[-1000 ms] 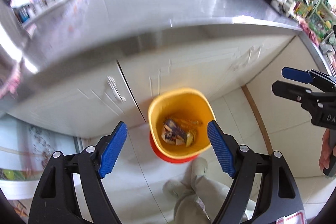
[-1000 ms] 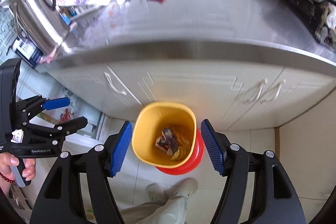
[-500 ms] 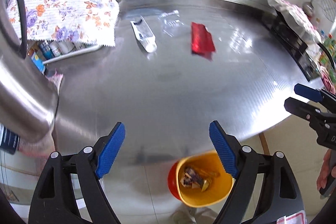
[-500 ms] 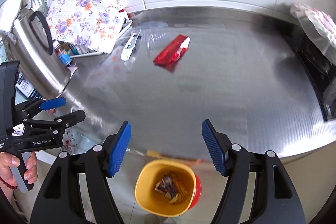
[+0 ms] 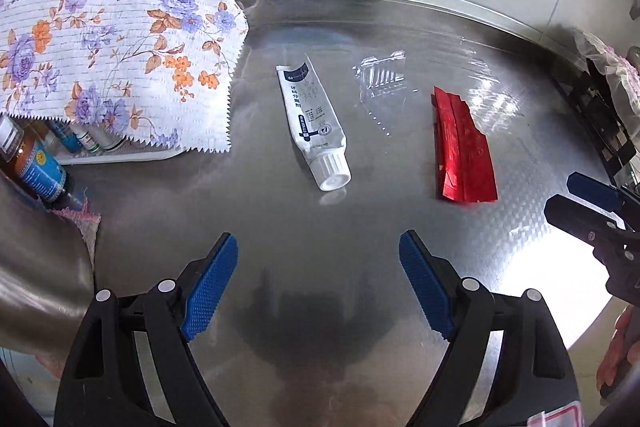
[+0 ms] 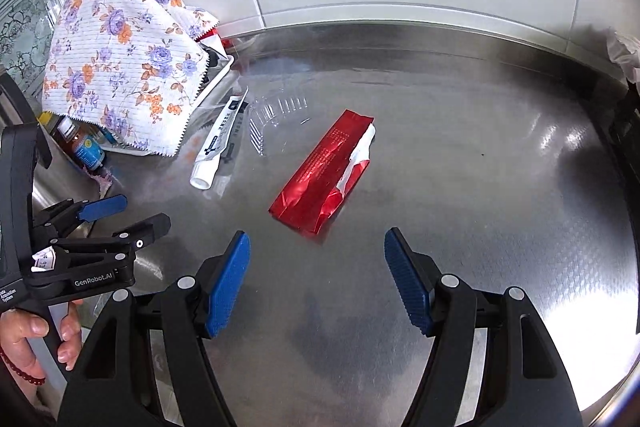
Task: Collect trash
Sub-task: 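Raise both tools from the bin back over the counter, then grasp the white toothpaste tube with the left gripper while the right gripper grasps the red wrapper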
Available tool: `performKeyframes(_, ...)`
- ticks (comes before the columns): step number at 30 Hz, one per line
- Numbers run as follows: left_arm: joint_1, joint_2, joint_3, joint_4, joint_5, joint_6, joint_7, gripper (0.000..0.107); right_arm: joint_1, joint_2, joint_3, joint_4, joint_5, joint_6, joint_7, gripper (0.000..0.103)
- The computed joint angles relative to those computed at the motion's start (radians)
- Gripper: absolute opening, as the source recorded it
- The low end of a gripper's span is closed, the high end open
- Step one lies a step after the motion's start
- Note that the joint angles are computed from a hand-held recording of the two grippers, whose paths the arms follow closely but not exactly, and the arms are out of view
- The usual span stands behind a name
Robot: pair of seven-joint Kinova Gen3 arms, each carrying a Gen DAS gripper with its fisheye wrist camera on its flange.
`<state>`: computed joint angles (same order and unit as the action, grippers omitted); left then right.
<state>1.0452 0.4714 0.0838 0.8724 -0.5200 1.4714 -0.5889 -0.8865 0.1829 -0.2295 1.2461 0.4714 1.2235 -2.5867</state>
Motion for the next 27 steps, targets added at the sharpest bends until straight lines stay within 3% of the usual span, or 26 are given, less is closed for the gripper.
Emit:
performKeyframes(13,-0.050,0.095,-0.035,-0.125,0.052,0.015,-0.092,0.083,0.058,0.077,0.046,-0.052,-0.094,-0.046,0.102,0.070)
performKeyframes(27,-0.071,0.176,-0.074,-0.222,0.095,0.036,-0.153,0.083,0.078,0.123,0.073,-0.047,-0.160,-0.081,0.110,0.070)
